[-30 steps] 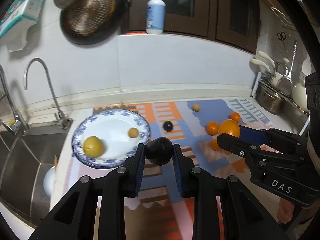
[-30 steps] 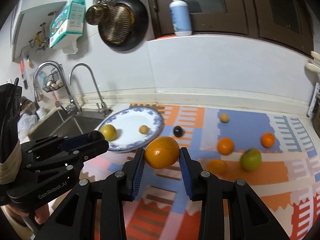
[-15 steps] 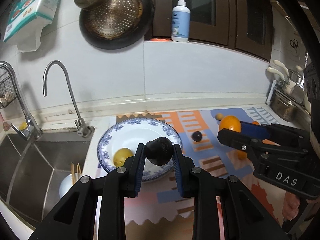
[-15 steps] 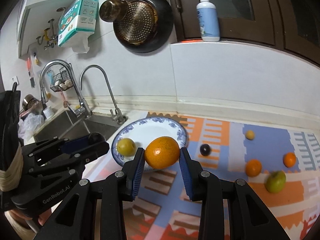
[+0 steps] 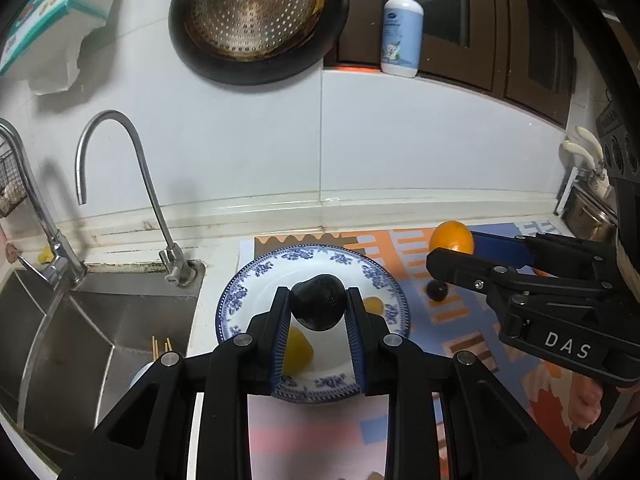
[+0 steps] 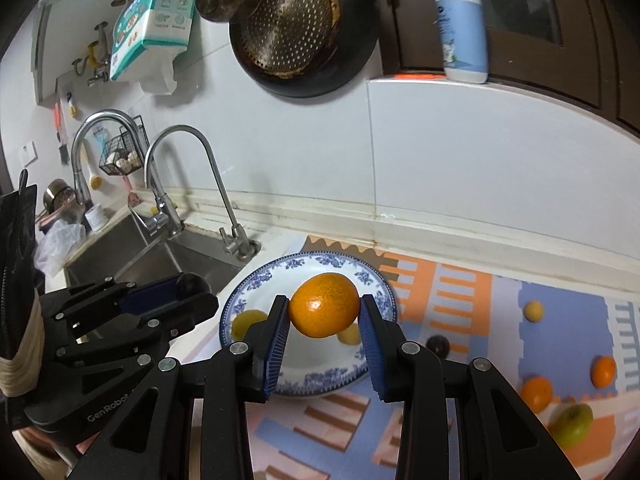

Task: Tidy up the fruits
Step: 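Carry the plum and the orange over the white plate with both grippers, then lower and release the plum with the left gripper while the right gripper releases the orange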

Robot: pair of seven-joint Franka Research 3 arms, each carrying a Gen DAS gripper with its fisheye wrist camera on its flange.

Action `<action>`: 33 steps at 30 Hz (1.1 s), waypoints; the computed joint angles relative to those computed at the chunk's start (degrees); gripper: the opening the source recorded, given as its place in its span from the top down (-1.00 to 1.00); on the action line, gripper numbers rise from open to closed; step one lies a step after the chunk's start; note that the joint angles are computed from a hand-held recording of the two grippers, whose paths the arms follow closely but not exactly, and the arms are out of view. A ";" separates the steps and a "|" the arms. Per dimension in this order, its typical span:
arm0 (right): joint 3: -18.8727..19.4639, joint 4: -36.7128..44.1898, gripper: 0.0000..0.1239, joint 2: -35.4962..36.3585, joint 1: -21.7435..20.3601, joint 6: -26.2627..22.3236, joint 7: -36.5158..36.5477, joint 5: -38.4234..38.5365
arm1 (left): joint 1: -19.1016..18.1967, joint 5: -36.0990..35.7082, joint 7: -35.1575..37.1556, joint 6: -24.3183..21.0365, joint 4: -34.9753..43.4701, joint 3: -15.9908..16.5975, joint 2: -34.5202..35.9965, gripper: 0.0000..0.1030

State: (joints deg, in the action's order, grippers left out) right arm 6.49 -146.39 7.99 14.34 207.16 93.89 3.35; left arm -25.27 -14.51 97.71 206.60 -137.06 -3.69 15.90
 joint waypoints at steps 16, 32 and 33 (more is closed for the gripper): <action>8.38 18.54 0.41 14.23 -11.49 -13.77 -0.57 -7.19 | 0.78 8.92 -6.40 -12.30 16.72 5.30 11.79 0.48; 7.59 32.40 0.41 24.29 -9.69 -27.24 -11.84 3.45 | 14.21 21.98 -12.30 -32.64 32.56 -5.88 21.01 0.48; 7.48 32.71 0.41 24.47 -9.53 -27.78 -12.40 4.15 | 14.47 22.75 -12.66 -33.36 33.10 -6.13 21.35 0.47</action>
State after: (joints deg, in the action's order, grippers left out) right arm 13.97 -113.67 32.46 4.82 179.38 81.50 7.50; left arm -10.80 8.24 85.05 173.24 -103.96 -9.82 37.25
